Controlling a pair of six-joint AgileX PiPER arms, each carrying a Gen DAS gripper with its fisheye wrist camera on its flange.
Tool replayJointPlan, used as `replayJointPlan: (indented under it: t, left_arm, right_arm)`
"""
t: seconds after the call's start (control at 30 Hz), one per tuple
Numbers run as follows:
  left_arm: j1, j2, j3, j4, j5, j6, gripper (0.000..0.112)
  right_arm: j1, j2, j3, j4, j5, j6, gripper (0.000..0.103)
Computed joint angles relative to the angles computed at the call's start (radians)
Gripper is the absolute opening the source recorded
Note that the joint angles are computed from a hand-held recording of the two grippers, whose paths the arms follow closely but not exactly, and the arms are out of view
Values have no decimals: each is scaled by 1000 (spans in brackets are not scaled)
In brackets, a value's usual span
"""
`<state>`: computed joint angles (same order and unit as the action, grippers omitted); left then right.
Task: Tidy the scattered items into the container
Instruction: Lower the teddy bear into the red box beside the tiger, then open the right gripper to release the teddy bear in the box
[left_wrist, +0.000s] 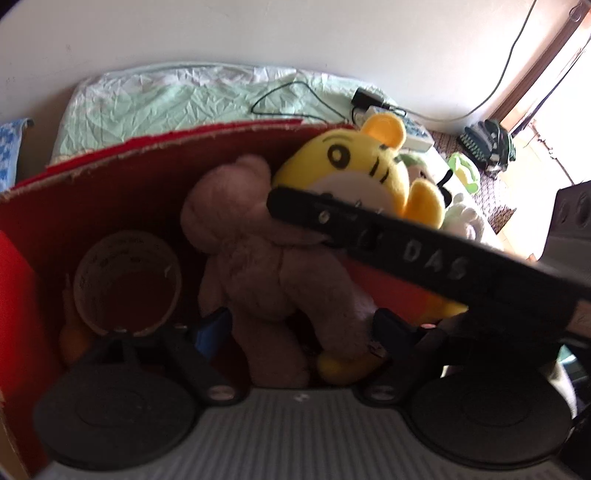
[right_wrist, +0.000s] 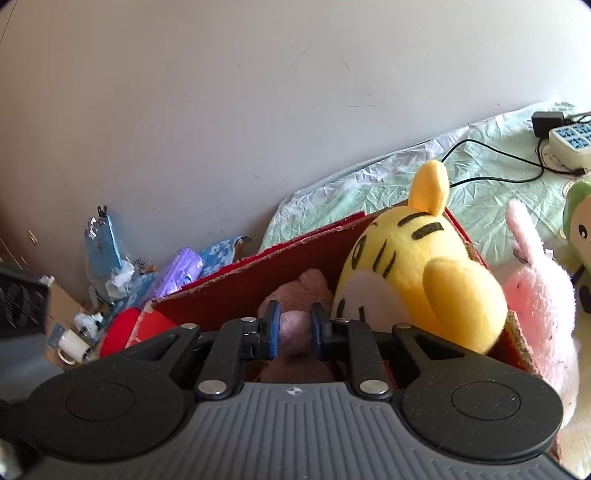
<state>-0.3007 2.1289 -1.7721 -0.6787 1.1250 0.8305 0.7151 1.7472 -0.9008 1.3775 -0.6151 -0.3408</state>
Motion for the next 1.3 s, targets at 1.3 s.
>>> replayJointPlan:
  t: [1.3]
  left_arm:
    - [-27, -148, 152, 105, -233, -135, 78]
  right_arm:
    - [67, -142, 10, 305, -19, -346, 19]
